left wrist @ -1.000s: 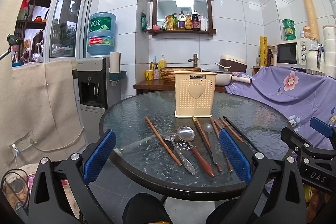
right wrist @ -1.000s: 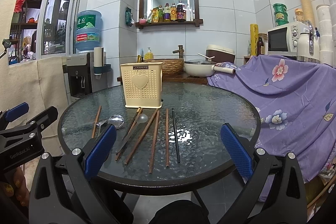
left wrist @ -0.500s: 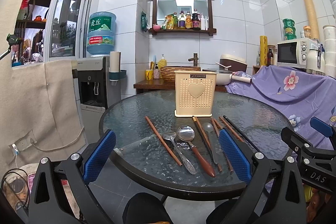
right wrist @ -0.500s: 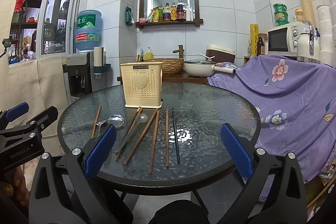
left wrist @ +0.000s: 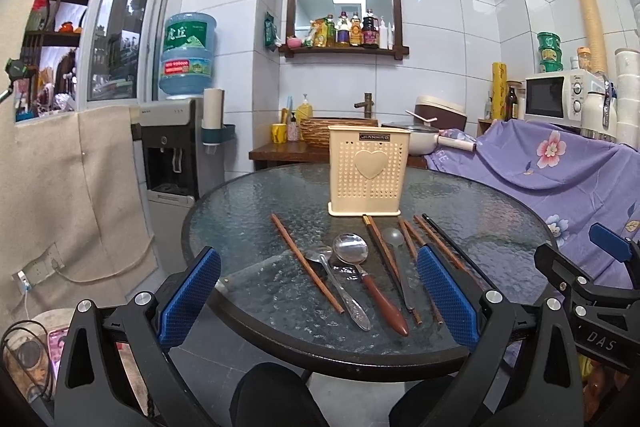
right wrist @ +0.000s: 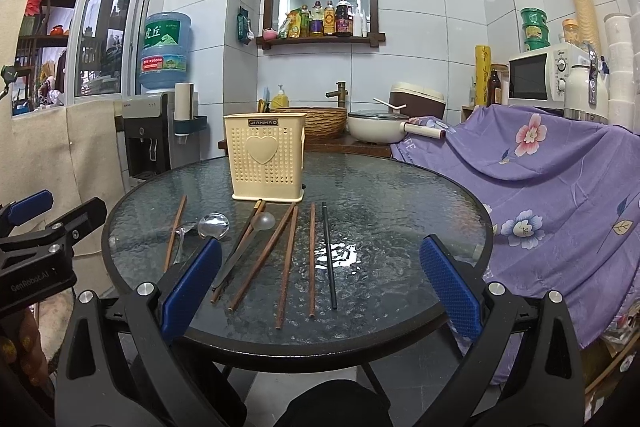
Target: Organize utensils
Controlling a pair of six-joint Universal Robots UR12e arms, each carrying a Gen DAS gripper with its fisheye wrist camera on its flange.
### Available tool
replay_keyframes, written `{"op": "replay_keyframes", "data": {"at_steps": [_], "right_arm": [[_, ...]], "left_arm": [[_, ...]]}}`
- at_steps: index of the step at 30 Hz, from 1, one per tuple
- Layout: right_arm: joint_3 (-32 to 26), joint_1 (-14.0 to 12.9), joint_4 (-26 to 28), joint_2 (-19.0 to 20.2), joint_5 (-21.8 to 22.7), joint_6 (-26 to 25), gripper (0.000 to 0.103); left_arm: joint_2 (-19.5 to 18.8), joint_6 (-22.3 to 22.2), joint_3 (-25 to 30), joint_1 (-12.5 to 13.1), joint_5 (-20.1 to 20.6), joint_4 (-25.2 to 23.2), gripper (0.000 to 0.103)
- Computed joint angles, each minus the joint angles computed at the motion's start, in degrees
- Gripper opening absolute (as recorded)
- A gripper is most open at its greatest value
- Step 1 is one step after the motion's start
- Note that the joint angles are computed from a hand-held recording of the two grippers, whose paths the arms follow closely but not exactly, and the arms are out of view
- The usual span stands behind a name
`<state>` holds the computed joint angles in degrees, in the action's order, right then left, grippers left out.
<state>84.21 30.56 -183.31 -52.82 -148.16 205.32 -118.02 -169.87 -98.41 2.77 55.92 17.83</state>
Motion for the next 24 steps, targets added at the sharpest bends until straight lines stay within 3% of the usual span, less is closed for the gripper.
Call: {"op": "replay_keyframes", "data": {"at_steps": [11,16,19,24], "right_arm": [[0.45,-2.24,10.83,-1.68,2.85,4.35,0.098],[-0.17,-4.4,16.61,-2.46,9.7,4.73,0.098],[-0.76,-5.94,19.01,-2.79,13.94,4.37,0.098],[-1.42,-9.23,20.99,-3.25,20.5,7.83,0.097]], "left_arm": [[-0.69,3.01,4.03,-1.29,3.6,-11.66,0.097],[-1.64,5.96,7.53,-1.81,4.55,-19.6,0.095],[-2.64,9.66,10.22,-2.51,6.64,-23.14,0.087],[-5.56,14.0,19.02,-3.38,7.2,-39.33,0.07]]}}
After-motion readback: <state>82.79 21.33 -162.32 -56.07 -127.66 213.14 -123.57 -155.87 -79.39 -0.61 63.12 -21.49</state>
